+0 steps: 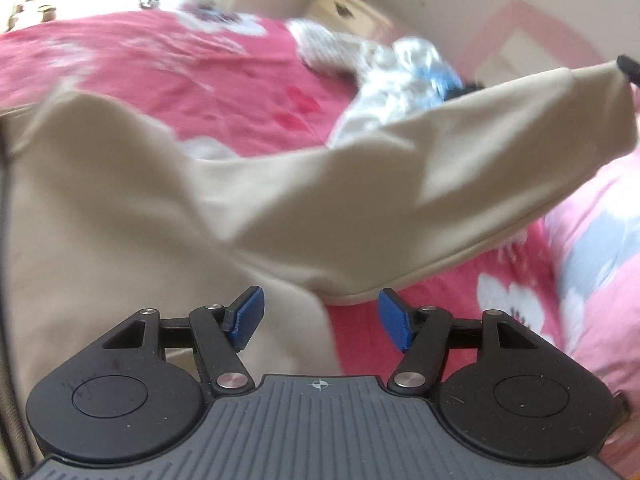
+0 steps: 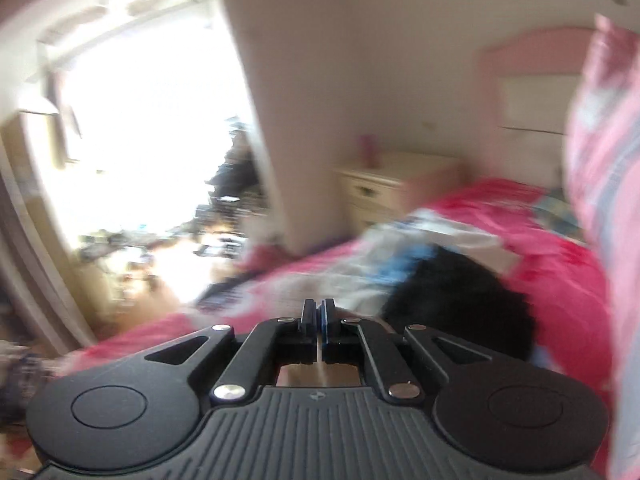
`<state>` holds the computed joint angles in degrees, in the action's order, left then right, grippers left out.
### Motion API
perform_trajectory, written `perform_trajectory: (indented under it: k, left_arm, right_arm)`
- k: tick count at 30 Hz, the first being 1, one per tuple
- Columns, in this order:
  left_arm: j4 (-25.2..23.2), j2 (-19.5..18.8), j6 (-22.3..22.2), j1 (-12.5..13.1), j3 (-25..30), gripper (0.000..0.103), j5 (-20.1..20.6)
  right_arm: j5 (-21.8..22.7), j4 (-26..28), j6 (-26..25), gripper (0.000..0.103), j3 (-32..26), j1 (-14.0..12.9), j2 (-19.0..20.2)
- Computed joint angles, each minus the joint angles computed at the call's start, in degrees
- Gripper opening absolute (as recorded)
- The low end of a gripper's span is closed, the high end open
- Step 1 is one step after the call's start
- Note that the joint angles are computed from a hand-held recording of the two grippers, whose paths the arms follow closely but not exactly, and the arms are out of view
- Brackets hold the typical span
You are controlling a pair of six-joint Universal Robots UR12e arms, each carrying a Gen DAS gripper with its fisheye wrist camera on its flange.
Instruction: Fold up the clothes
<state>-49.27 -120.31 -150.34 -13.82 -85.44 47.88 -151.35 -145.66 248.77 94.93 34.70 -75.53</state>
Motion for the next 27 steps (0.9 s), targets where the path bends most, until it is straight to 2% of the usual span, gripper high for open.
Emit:
perform_trajectory:
  k: [2,5,7,10,12,15,19,24,26,27]
  left_arm:
    - [1.82,1.11,-1.04,2.01,-1.37,0.064,-0.22]
    - [5.81,2.96,-2.03,5.21,-3.76,0.064,1.49]
    - [7.5,3.93,-2.9,7.59,-4.95,0.063,2.98]
    - [8.07,4.77,-5.28,11.21,-5.71,0.063,5.56]
    - [8.89,5.28,-7.4,13.47,-6.21,0.063,7.99]
    - [10.94,5.84,-10.42,16.37,-7.04,0.063,11.99]
    - [12.19,5.87,-13.98,18.98,-7.33,0.063,17.63]
    - [14.26,5.15,-17.42,19.92,-6.93,0.063,22.42]
    - [14.83,4.89,-18.75,19.83,-6.57,0.063,22.87]
    - [14.85,4.71,-19.27,19.75,-6.31,0.063,22.28]
  right_arm:
    - [1.99,-8.15,-9.67,0.003,-4.48,0.81,3.35]
    - [9.05,-19.62,-20.45,0.003,-11.5,1.42,8.73]
    - [14.73,-23.49,-24.43,0.003,-16.65,1.56,12.42]
    - [21.82,-25.38,-27.2,0.003,-24.58,1.76,18.14]
    - [26.64,-24.16,-26.72,0.003,-29.77,1.73,21.98]
    - [32.77,-20.04,-22.94,0.003,-36.15,1.88,27.37]
    - [41.68,-13.25,-16.48,0.003,-41.32,1.96,33.09]
    - [59.06,-7.57,-9.12,0.009,-46.26,1.43,39.93]
    - [63.13,-5.24,-8.05,0.015,-47.16,1.28,41.06]
    - [64.75,-6.72,-7.19,0.015,-45.87,1.17,40.75]
